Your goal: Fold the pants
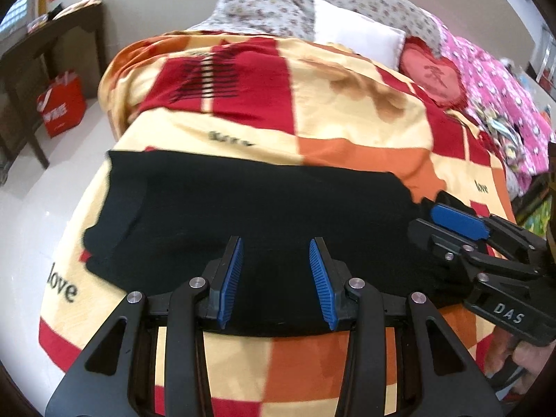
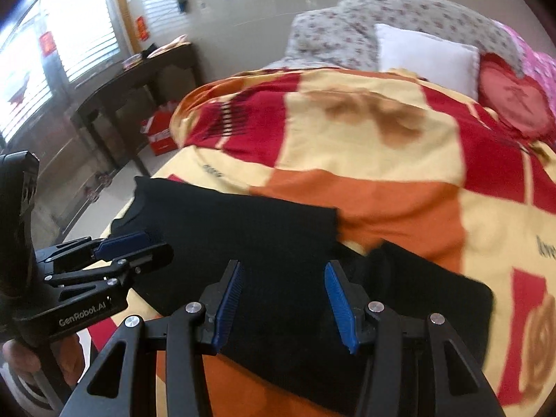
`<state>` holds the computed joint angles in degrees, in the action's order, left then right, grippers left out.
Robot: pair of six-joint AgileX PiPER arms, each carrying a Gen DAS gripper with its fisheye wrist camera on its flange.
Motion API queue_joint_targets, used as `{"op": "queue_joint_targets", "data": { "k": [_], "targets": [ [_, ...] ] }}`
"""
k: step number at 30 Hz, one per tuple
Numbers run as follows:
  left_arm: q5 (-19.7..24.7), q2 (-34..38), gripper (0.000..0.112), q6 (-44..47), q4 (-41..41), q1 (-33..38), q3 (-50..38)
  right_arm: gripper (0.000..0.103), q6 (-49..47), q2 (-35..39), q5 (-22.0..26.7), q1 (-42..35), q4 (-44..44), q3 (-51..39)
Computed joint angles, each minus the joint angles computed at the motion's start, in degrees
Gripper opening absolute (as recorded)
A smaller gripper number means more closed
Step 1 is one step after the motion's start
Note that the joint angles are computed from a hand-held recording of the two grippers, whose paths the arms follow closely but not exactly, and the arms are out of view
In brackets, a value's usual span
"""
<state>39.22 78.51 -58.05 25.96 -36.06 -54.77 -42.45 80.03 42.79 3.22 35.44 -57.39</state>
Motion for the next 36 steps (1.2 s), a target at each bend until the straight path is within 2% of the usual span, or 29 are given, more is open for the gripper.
{"op": "queue_joint_targets", "data": {
  "k": [5, 11, 17, 20, 23, 28, 31, 34, 35, 36],
  "targets": [
    [-1.0, -6.0, 0.060, 0.5, -3.0, 4.8, 5.4, 0.048, 2.1, 5.6, -1.8, 8.6, -1.6, -4.9],
    [-3.4, -12.1, 0.060, 11.1, -17.0, 17.3, 12.0, 0.048, 2.9, 15.6, 0.0, 14.6, -0.8, -15.3],
    [-4.7, -11.7, 0.061, 12.9, -20.6, 22.0, 14.1, 0.049, 4.9, 24.3, 1.3, 20.5, -5.1, -26.2],
    [-5.6, -10.2, 0.061, 10.8, -19.1, 21.4, 13.8, 0.049, 6.5, 29.0, 1.8, 23.2, -8.6, -31.6],
    [-6.2, -8.9, 0.061, 8.5, -16.8, 20.4, 13.6, 0.050, 5.7, 33.1, 3.2, 24.5, -8.4, -36.3],
    [-8.1, -8.2, 0.070, 6.4, -13.8, 20.2, 14.1, 0.051, 3.2, 38.4, 7.4, 25.5, -6.6, -42.7],
    [-9.1, -7.3, 0.075, 5.5, -12.6, 19.7, 13.7, 0.051, 2.2, 39.2, 7.1, 25.6, -5.2, -42.5],
    [-12.7, -7.6, 0.074, 8.1, -14.5, 20.2, 15.0, 0.048, -0.1, 38.3, 5.9, 24.2, -0.5, -39.9],
    [-14.2, -7.8, 0.059, 11.4, -17.4, 20.9, 15.5, 0.041, -0.6, 37.7, 5.3, 23.8, 0.8, -38.8],
    [-14.3, -7.7, 0.049, 13.3, -18.8, 20.9, 15.3, 0.034, -1.5, 36.9, 5.0, 23.3, 2.4, -37.8]
  ]
}}
